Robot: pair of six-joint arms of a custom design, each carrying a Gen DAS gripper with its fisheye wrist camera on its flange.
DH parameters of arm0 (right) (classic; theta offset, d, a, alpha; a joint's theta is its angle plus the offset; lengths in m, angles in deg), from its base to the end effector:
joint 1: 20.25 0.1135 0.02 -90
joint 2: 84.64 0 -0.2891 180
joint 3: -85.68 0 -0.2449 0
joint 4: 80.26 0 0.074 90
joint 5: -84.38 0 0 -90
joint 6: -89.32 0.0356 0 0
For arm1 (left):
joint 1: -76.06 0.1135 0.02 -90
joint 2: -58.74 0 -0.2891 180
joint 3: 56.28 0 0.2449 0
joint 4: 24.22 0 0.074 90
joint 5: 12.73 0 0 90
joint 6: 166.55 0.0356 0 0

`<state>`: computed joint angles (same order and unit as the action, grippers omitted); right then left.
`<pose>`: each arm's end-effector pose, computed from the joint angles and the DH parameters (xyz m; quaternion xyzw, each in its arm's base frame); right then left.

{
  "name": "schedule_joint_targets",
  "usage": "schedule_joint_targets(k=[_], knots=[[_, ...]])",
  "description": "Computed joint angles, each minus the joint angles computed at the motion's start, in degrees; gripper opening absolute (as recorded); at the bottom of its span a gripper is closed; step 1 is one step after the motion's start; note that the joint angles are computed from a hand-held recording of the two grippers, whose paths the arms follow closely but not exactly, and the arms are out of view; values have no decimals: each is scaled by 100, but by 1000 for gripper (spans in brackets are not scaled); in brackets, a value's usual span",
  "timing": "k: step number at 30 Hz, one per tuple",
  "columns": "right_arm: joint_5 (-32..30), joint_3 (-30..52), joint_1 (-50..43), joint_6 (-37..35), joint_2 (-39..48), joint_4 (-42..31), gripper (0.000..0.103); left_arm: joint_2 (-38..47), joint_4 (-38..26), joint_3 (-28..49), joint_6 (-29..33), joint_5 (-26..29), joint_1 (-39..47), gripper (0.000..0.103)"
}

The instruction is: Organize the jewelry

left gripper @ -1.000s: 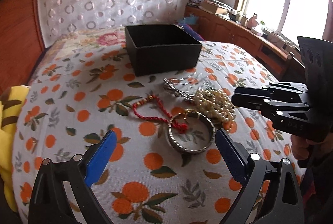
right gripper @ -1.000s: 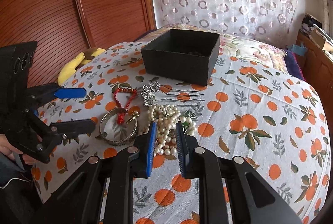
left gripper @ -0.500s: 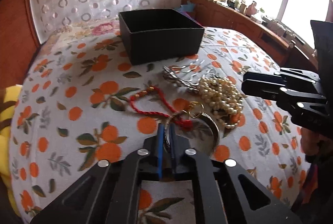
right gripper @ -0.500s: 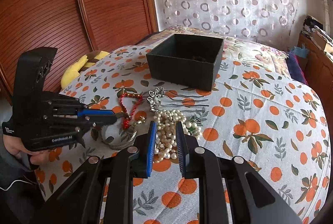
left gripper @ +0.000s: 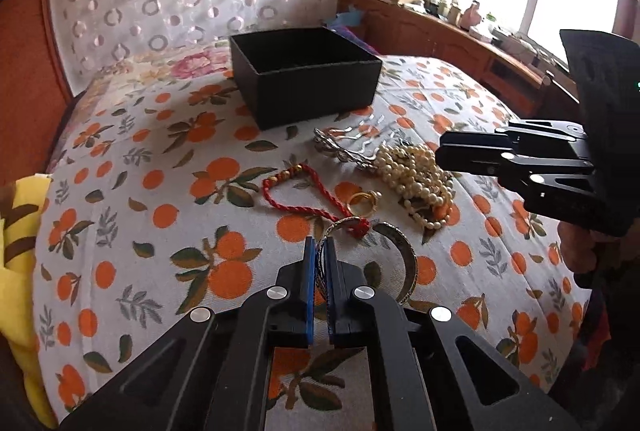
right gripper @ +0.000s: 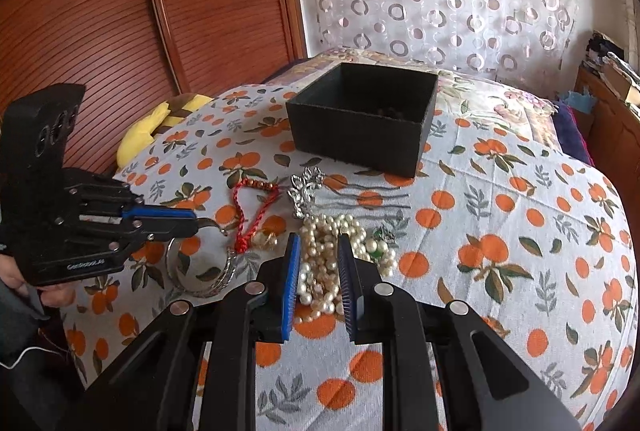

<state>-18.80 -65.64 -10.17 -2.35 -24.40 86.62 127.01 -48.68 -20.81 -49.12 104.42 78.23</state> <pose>0.1585 0.0364 0.1599 -0.1378 0.9074 0.1337 0.3739 0.1765 -0.0096 0.1605 0.2685 0.8956 -0.1477 0.3224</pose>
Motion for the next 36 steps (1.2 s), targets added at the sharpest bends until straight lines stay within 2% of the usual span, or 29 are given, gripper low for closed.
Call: schedule_joint_targets(k=[6,8,9,10,18,22,26,29,36], knots=[[428,349,540,146,760,499,21,-84,-103,102,104,374,700,3],[629,504,760,174,1096,645,27,-73,-133,181,156,486,960,3],[675,562,835,182,1230,699,37,-76,-139,195,177,540,1061,3],[711,630,902,182,1385,746,40,-68,-138,217,198,590,1160,3],[1279,1287,1397,87,2394,575,40,-30,-96,394,170,814,1668,3],[1818,1412,1645,48,2756,578,40,-28,-98,486,99,888,1781,3],[1952,1405,1643,17,2749,608,21,-39,-68,546,6,934,1825,3],[1784,1361,1577,-36,2619,612,20,-88,-61,582,-68,945,1809,3],[1178,1238,1296,-28,1630,264,14,-203,-1,619,-267,853,1634,3]])
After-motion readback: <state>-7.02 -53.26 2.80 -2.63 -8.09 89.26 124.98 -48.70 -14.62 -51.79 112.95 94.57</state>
